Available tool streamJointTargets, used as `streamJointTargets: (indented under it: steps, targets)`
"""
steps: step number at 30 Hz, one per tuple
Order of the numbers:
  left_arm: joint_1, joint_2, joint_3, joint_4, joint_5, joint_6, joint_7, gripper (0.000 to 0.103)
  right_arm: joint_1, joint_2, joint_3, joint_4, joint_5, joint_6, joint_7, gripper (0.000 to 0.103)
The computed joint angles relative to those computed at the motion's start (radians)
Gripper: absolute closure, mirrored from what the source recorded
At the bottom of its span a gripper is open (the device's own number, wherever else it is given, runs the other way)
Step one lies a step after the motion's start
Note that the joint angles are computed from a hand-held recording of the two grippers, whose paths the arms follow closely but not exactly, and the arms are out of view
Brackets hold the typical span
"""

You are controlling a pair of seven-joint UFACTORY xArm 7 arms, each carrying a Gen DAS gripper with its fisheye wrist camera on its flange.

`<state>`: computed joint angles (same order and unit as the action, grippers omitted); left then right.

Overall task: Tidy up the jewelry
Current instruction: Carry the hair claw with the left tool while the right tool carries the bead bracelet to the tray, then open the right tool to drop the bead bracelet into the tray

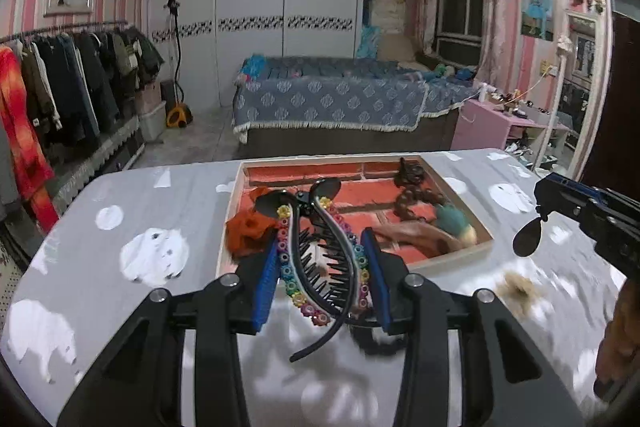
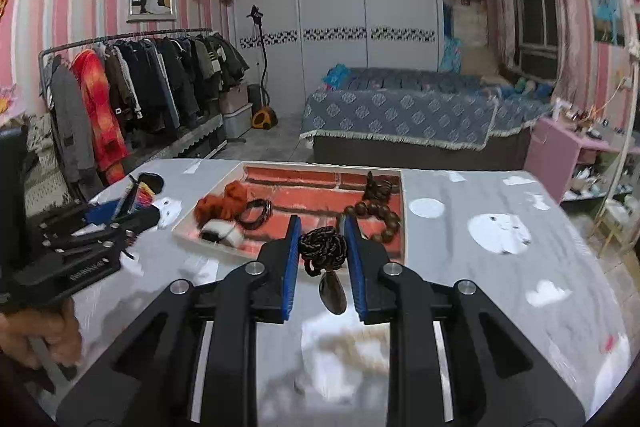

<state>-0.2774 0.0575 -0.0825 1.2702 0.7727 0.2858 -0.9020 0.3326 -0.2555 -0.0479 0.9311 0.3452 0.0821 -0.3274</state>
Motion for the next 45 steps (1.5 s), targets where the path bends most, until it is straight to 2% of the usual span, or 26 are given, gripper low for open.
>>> streamJointTargets:
  steps: [2,4,5,8,10,12,16,20,23,24,26,28,31,32,33,35,39,42,44,45]
  targets:
    - [-0.014,0.090,0.006,0.104,0.014,0.068,0.018,0.063,0.007,0.084,-0.009,0.097,0.014,0.030,-0.007,0.080]
    - [-0.026,0.191,0.016,0.216,-0.053,0.126,0.080,0.063,-0.050,0.172,0.043,0.197,0.008,0.052,-0.001,0.080]
    - [-0.034,0.218,0.026,0.248,-0.073,0.143,0.096,0.063,-0.042,0.201,0.034,0.231,-0.004,0.059,0.006,0.080]
    - [-0.058,0.317,0.054,0.370,-0.133,0.204,0.146,0.063,-0.092,0.319,0.063,0.353,-0.208,0.065,0.184,0.080]
    - [-0.074,0.370,0.079,0.436,-0.162,0.243,0.167,0.063,-0.083,0.403,0.037,0.450,-0.331,0.108,0.284,0.080]
    - [-0.072,0.410,0.091,0.485,-0.218,0.270,0.201,0.063,-0.122,0.478,0.075,0.548,-0.337,0.198,0.295,0.080]
    - [-0.077,0.444,0.114,0.519,-0.285,0.292,0.260,0.063,-0.115,0.603,0.052,0.695,-0.438,0.326,0.377,0.080]
    - [-0.073,0.462,0.113,0.532,-0.338,0.316,0.316,0.062,-0.123,0.636,0.047,0.720,-0.477,0.364,0.422,0.080]
    - [-0.075,0.465,0.114,0.528,-0.363,0.320,0.347,0.062,-0.147,0.643,0.072,0.722,-0.452,0.389,0.405,0.079]
    - [-0.077,0.462,0.116,0.524,-0.367,0.320,0.350,0.058,-0.147,0.650,0.072,0.735,-0.456,0.396,0.403,0.076]
    - [-0.084,0.449,0.124,0.507,-0.368,0.310,0.340,0.052,-0.145,0.639,0.071,0.720,-0.464,0.382,0.407,0.067]
    - [-0.091,0.422,0.129,0.473,-0.362,0.288,0.319,0.052,-0.147,0.614,0.073,0.695,-0.464,0.350,0.411,0.067]
    - [-0.105,0.374,0.139,0.426,-0.325,0.260,0.293,0.046,-0.156,0.572,0.085,0.658,-0.448,0.320,0.403,0.067]
    - [-0.104,0.347,0.138,0.397,-0.317,0.240,0.283,0.042,-0.155,0.559,0.084,0.648,-0.451,0.312,0.404,0.065]
    - [-0.099,0.323,0.133,0.370,-0.315,0.219,0.277,0.040,-0.153,0.538,0.080,0.628,-0.459,0.298,0.409,0.058]
    - [-0.095,0.257,0.131,0.293,-0.289,0.164,0.252,0.038,-0.154,0.483,0.079,0.566,-0.471,0.251,0.410,0.050]
    - [-0.089,0.065,0.138,0.062,-0.142,0.066,0.118,0.038,-0.176,0.349,0.085,0.402,-0.466,0.146,0.401,0.048]
    - [-0.062,-0.070,0.115,-0.109,-0.053,0.024,0.010,0.038,-0.199,0.198,0.101,0.203,-0.298,0.061,0.251,0.042]
    - [-0.037,-0.150,0.086,-0.218,-0.010,-0.001,-0.034,0.038,-0.171,0.098,0.071,0.062,-0.202,0.023,0.156,0.040]
    - [-0.027,-0.177,0.068,-0.254,0.005,0.003,-0.047,0.038,-0.166,0.046,0.059,-0.015,-0.187,0.008,0.139,0.040]
